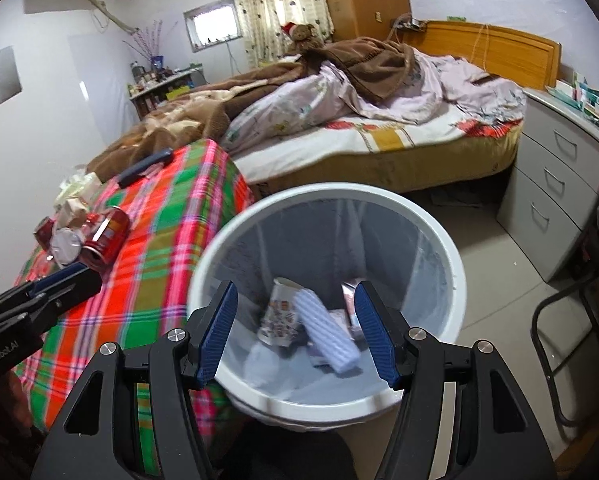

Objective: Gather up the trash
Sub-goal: 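Move both open tools back over the remaining trash on the bed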

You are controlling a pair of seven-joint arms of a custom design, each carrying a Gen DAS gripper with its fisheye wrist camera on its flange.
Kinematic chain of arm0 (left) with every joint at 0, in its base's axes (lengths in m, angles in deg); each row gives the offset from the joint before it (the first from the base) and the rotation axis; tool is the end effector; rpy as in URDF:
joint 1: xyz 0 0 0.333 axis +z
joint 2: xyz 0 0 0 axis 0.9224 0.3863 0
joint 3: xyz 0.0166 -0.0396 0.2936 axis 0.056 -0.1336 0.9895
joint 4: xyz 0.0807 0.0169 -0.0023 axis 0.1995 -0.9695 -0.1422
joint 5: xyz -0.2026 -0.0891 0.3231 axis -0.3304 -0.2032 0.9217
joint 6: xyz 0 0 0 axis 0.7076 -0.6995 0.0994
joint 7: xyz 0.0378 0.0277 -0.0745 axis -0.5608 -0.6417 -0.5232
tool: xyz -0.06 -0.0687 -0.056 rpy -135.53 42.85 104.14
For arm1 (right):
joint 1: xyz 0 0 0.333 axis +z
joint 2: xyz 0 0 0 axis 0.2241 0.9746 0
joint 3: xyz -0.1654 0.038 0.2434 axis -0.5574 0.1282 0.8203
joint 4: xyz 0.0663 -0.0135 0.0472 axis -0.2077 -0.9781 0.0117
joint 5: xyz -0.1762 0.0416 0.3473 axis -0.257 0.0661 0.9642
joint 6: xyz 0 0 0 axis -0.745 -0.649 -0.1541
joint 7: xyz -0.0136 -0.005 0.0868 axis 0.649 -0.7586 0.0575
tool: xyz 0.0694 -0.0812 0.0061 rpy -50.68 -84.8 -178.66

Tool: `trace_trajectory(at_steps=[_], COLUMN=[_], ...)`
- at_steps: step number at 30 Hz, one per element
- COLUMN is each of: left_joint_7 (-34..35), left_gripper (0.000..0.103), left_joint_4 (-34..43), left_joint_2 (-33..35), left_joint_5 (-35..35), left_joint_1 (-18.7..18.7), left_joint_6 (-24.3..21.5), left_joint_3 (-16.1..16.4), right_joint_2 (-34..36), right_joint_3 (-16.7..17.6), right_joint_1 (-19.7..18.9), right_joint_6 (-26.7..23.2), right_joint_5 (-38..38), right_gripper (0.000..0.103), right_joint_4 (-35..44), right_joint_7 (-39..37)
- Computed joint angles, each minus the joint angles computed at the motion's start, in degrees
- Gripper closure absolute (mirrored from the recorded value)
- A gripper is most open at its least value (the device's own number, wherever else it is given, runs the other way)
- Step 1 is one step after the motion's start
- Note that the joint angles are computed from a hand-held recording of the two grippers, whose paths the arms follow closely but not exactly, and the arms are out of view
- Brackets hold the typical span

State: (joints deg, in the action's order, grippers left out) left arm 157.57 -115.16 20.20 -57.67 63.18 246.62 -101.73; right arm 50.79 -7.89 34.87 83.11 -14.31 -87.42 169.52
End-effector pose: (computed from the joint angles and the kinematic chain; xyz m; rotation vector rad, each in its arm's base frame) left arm 0.6715 -0.2583 0.4320 -1.4168 2.2149 -1.1840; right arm 0.6161 0.2182 0.4163 -1.4994 1.8782 -0.7312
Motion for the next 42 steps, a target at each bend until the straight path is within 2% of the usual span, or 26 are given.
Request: trace_trajectory(at_steps=[4,8,11,12,14,18,20,22,23,26,30,35,38,42], left_joint_7=[0.24,2.45,1.36,0.32,0.55,-2.30,-2.47,-5.19,-5.56,-7.61,-11.98,-11.26,-13.00,-14.10], left_gripper=[0.066,0.063,0.056,0.056,0.056,0.055,0.055,0.054,0.054,0.053,0.045,0.044,0.044,0.044], left_joint_4=[-3.15,-6.91,-9.57,-10.23,-11.15,-13.07,-14.07,-15.20,-15.70,-16.61,-17.14,-16.15,-15.12,-12.79], left_joint_2=[-2.30,-4.76,-6.62,-7.10,-7.59,-8.86,-9.35,-10.02,-10.19,-10.36,-10.03,-8.59,-7.52,-5.41], left_joint_5=[-1.70,-4.62,-4.39,-3.77,-4.76,-3.60,-3.63,-2.00,-1.72,-0.52,2.68,2.69,4.59,6.38], left_joint_1=[1.85,5.27,5.24,4.96,7.09,7.37,8.62,7.63,8.07,8.72,7.99,11.69,10.16,9.78], left_joint_6=[2.17,5.00,7.44,7.94,8.29,9.29,9.63,10.04,10.37,10.47,10.22,7.63,6.28,3.94], left_joint_3=[-0.21,-2.09,-0.14,0.94,0.00,2.41,2.29,4.75,4.87,5.96,9.09,6.79,9.08,10.20], right_joint_2=[0.95,2.17,3.52,3.94,4.98,7.20,8.14,9.39,10.06,11.84,14.23,16.79,18.40,20.64], right_joint_3=[0.00,0.05,-0.27,-0.40,-0.83,-0.73,-0.87,-0.45,-0.02,1.63,2.71,3.57,4.62,4.47], right_joint_1=[0.78,1.44,2.36,2.73,3.64,4.61,5.27,5.50,5.38,4.82,5.27,6.03,5.93,6.93], right_joint_6=[0.94,2.16,3.45,3.93,4.87,5.92,6.24,6.13,6.21,7.26,6.49,5.26,4.47,2.72], right_joint_5=[-0.81,-0.17,0.32,0.68,1.30,5.01,7.04,9.94,11.60,16.33,21.07,26.40,30.09,33.81], right_gripper=[0.041,0.041,0.041,0.041,0.041,0.041,0.041,0.041,0.041,0.041,0.041,0.041,0.041,0.041], right_joint_4=[1.48,3.08,4.71,5.16,6.27,8.58,9.48,10.82,11.53,13.22,16.11,19.46,21.70,25.26], right_joint_7=[0.17,-1.05,-1.87,-2.32,-3.12,-7.12,-9.34,-12.43,-14.29,-19.83,-25.38,-31.32,-34.83,-38.27])
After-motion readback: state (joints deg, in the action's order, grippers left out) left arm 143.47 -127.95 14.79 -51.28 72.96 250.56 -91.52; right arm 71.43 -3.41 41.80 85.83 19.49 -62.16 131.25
